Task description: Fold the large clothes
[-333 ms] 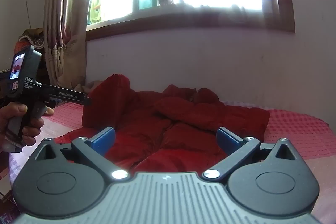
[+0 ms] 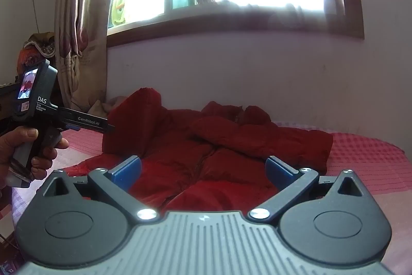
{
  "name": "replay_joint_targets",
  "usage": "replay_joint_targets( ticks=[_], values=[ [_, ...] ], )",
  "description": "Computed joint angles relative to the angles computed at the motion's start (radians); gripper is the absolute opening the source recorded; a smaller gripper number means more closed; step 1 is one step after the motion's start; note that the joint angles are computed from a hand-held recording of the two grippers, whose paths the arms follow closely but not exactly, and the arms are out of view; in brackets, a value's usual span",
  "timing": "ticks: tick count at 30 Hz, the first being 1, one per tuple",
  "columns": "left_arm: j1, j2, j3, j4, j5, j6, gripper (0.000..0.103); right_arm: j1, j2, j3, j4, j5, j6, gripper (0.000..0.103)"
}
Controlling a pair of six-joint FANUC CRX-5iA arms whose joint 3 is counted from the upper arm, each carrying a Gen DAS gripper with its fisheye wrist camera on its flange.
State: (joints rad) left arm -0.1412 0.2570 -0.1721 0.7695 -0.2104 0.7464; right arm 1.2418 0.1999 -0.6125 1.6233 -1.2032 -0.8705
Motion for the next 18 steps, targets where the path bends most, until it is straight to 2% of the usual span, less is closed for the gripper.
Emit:
replay_joint_targets(
  ticks=[1, 4, 6, 9, 11, 13, 14, 18],
  values=[
    [0.006, 0.009, 0.015, 0.007, -0.031, -0.001, 0.103, 0.009, 0.001, -0.002, -0.008, -0.004, -0.002, 0.103],
    [0.026, 0.036, 0.01, 0.216, -0.134, -0.156, 0.103, -0.009, -0.004, -0.005, -0.007, 0.031, 0.004, 0.103],
    [0.053, 0.061, 0.006, 0.352, -0.21, -0.2, 0.103, -0.007, -0.004, -0.002, -0.017, 0.037, 0.011, 0.103],
    [0.096, 0.101, 0.003, 0.515, -0.297, -0.196, 0.102, -0.007, -0.001, -0.003, -0.015, 0.041, 0.01, 0.103],
    [0.125, 0.132, 0.009, 0.578, -0.335, -0.186, 0.102, -0.01, -0.001, -0.004, -0.014, 0.047, 0.006, 0.103],
    [0.156, 0.171, 0.031, 0.609, -0.395, -0.162, 0.102, -0.011, 0.002, -0.006, -0.014, 0.051, -0.006, 0.103],
    [0.173, 0.196, 0.066, 0.576, -0.422, -0.116, 0.102, -0.013, 0.001, -0.008, -0.014, 0.059, -0.012, 0.103],
    [0.203, 0.272, 0.169, 0.517, -0.501, -0.079, 0.102, -0.028, 0.005, 0.0, -0.02, 0.101, -0.012, 0.103]
  ],
)
